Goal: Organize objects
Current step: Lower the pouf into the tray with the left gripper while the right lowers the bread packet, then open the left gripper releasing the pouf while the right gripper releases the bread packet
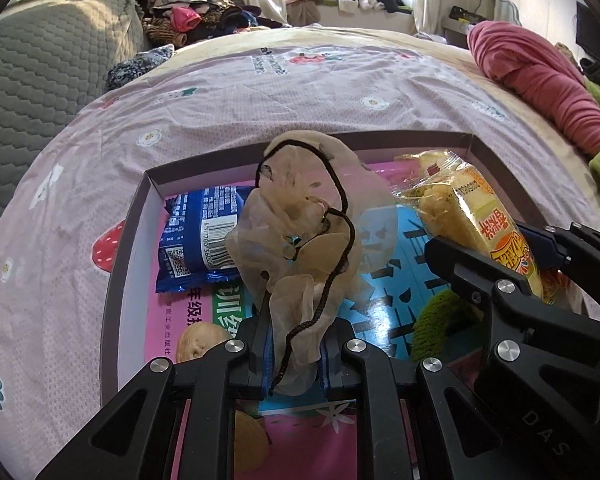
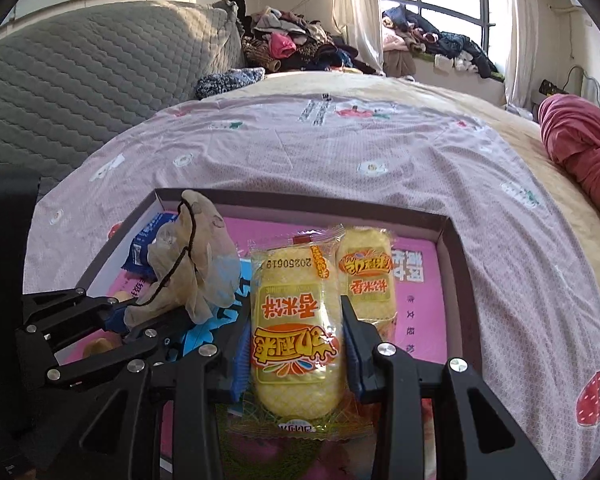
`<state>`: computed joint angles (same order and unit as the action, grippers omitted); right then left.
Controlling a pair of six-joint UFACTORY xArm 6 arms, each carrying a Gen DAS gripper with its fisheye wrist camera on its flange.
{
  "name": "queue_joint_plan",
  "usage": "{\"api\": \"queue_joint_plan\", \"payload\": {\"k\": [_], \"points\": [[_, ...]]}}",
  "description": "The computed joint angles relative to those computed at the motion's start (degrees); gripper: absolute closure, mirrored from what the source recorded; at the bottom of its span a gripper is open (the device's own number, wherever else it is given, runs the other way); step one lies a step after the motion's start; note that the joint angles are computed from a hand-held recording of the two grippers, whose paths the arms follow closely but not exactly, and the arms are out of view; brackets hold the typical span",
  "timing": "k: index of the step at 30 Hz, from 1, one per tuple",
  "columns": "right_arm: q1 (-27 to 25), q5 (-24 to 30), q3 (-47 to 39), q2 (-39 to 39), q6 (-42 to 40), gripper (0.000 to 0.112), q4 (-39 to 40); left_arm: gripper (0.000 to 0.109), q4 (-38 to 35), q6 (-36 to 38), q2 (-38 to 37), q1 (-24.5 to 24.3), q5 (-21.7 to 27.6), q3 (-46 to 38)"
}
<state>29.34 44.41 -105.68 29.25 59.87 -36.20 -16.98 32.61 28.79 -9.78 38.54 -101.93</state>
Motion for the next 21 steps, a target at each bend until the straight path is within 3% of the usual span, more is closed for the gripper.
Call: {"api": "queue_joint_plan", "payload": {"k": [16, 19, 21], "points": [[-0.01, 0.95, -1.09, 0.8, -0.64, 0.073, 0.81, 0.081, 1.04, -0.62, -0.34, -0.02, -0.42, 0.47], [-0.07, 0.83, -0.55, 0.33, 0.05, 0.072, 0.33, 0.072, 1.09, -0.67, -0.41, 0.07, 0.16, 0.26], [-0.02, 1.16, -0.43, 0.12, 0.46, 0.071, -0.14, 0.06, 1.17, -0.62, -0.43, 0.11, 0.92, 0.0]]}}
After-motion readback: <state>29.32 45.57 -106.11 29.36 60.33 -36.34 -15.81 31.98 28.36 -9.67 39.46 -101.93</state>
